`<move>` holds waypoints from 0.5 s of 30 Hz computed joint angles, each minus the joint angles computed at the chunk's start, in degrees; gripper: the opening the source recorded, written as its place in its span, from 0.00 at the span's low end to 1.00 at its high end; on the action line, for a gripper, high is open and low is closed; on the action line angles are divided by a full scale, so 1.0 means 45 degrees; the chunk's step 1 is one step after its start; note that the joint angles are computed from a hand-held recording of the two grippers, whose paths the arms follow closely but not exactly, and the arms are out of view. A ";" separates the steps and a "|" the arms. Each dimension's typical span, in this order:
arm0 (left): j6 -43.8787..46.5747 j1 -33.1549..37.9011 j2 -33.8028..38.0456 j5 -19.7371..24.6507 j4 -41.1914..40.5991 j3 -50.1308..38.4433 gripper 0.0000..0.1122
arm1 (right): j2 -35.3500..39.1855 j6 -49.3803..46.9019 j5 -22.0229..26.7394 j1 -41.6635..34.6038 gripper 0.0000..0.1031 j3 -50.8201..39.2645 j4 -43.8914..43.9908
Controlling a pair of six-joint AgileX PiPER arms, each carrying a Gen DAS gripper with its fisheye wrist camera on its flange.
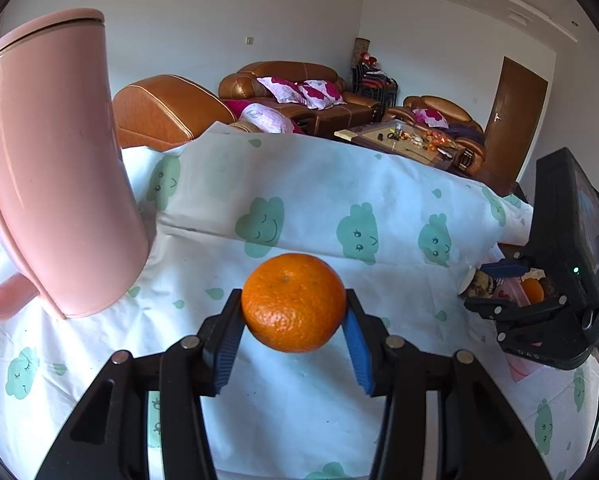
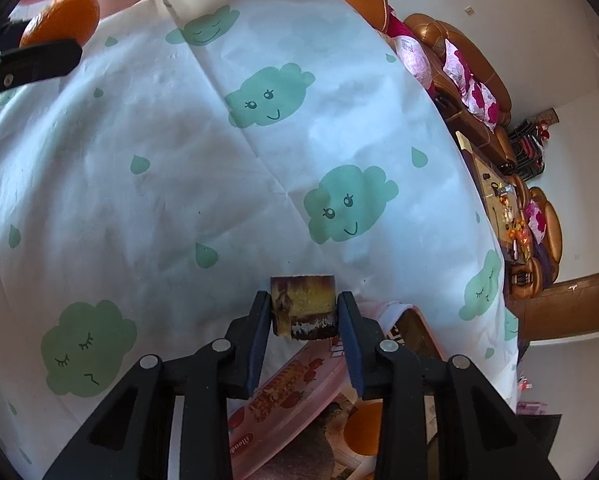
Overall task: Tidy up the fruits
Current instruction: 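Grasp the last orange with the left tool while the right tool grasps the small cake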
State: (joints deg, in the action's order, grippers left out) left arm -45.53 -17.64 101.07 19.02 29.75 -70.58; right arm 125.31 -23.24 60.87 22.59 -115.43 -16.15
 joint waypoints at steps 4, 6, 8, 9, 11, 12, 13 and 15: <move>-0.0650 -0.0005 -0.0117 -0.0241 0.0613 0.0171 0.44 | -0.1497 0.0249 -0.1909 -0.0442 0.34 0.2153 0.2193; -0.1275 -0.0001 -0.0210 -0.0447 0.1182 0.0316 0.44 | -0.2603 0.0657 -0.3553 -0.0673 0.34 0.3915 0.3786; -0.2544 -0.0079 -0.0309 -0.0568 0.2368 0.0503 0.44 | -0.3930 0.0750 -0.5581 -0.0841 0.35 0.6137 0.5421; -0.3302 -0.0161 -0.0333 -0.0583 0.3099 0.0591 0.44 | -0.4546 0.0854 -0.6565 -0.0822 0.35 0.7245 0.6079; -0.5004 -0.0321 -0.0353 -0.0637 0.4760 0.0776 0.44 | -0.5399 0.0378 -0.8075 -0.0843 0.35 0.8990 0.8135; -0.5986 -0.0456 -0.0335 -0.0557 0.5743 0.0858 0.44 | -0.5714 0.0045 -0.8654 -0.0806 0.35 0.9629 0.9113; -0.6736 -0.0617 -0.0322 -0.0367 0.6515 0.0892 0.44 | -0.6149 -0.0440 -0.9301 -0.0772 0.35 1.0424 1.0086; -0.7714 -0.0897 -0.0295 -0.0021 0.7554 0.0949 0.44 | -0.6406 -0.0407 -1.0890 -0.0384 0.35 1.1308 1.0506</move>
State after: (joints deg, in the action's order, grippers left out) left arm -80.24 -21.68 99.75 18.93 63.75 -66.31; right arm 96.48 -25.07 11.87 20.86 -64.54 31.13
